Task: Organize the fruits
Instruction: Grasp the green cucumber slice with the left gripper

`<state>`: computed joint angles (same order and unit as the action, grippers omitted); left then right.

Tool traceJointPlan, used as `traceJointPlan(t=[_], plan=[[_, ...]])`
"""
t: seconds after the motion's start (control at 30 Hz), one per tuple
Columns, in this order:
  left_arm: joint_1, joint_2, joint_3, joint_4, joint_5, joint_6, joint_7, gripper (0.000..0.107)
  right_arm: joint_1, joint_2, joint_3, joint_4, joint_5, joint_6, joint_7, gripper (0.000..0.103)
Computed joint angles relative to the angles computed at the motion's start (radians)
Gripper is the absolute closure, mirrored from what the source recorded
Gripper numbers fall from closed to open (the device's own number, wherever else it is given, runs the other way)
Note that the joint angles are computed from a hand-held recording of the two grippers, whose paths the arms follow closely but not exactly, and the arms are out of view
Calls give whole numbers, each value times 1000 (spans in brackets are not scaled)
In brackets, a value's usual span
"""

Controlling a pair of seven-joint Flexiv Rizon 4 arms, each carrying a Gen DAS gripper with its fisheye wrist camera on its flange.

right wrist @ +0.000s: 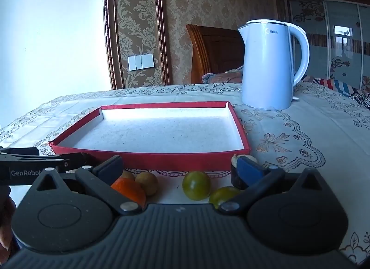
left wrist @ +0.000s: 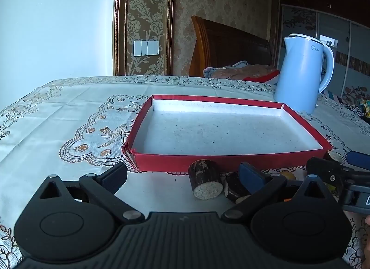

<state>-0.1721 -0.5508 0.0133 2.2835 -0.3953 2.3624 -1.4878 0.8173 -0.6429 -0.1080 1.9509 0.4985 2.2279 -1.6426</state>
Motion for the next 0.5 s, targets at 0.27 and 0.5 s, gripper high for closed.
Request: traceJointPlan(t=[0.27, 0.5], plan=[[-59, 37, 25, 70, -120, 19, 7, 4, -22, 5, 9, -1, -13, -27, 52, 0], [-96, 73, 15, 148, -178, 51, 8, 4, -14, 2, 11, 14, 5, -5, 79, 0]])
